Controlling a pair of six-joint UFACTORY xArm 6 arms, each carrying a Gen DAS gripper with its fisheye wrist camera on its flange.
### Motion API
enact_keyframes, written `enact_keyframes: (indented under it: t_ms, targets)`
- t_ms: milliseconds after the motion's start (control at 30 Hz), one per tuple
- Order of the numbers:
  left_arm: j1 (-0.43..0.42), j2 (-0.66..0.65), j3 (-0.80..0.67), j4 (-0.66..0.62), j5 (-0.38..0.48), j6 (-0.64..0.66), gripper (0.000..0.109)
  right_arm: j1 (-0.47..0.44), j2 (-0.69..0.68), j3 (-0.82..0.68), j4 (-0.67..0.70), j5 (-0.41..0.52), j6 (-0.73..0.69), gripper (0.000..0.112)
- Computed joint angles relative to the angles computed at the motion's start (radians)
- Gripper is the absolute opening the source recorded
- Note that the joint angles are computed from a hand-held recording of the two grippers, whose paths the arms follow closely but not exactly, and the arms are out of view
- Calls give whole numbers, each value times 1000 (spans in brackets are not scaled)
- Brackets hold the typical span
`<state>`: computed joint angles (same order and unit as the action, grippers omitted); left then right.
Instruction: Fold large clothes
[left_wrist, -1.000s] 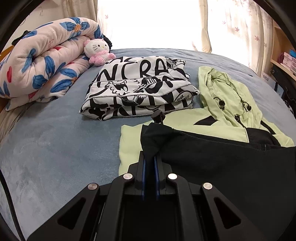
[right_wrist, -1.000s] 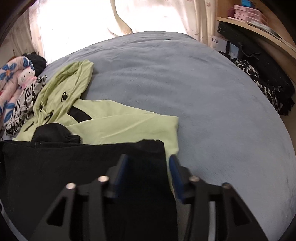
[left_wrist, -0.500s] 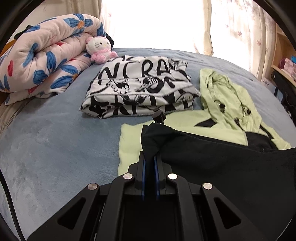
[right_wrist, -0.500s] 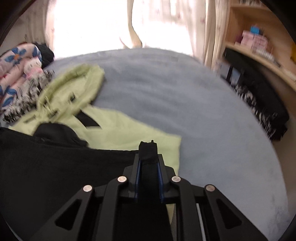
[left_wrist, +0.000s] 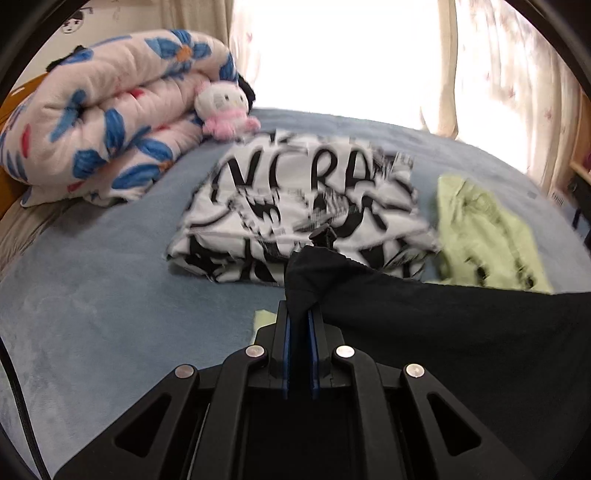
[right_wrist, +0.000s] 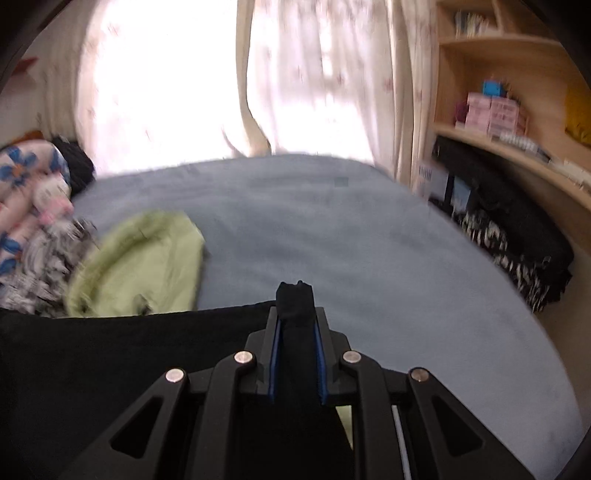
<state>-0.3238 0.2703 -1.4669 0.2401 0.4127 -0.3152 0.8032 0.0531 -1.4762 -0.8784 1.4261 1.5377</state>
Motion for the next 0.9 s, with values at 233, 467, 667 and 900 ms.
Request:
enact_keyframes:
  t_ms: [233,467,667,900]
  targets:
    - [-4,190,-189,-17,148,10,28,-88,31,94,177,-69,82,38]
    - [22,225,-266,-174,161,119,37,-99,-125,244,191,-172,196,45]
    - [54,257,-318,-390,277,247,68,-146,-230,388,241,-393,219,48]
    - [25,231,-258,-315,168,220,18,-145,-188,358,220,-388,145,34]
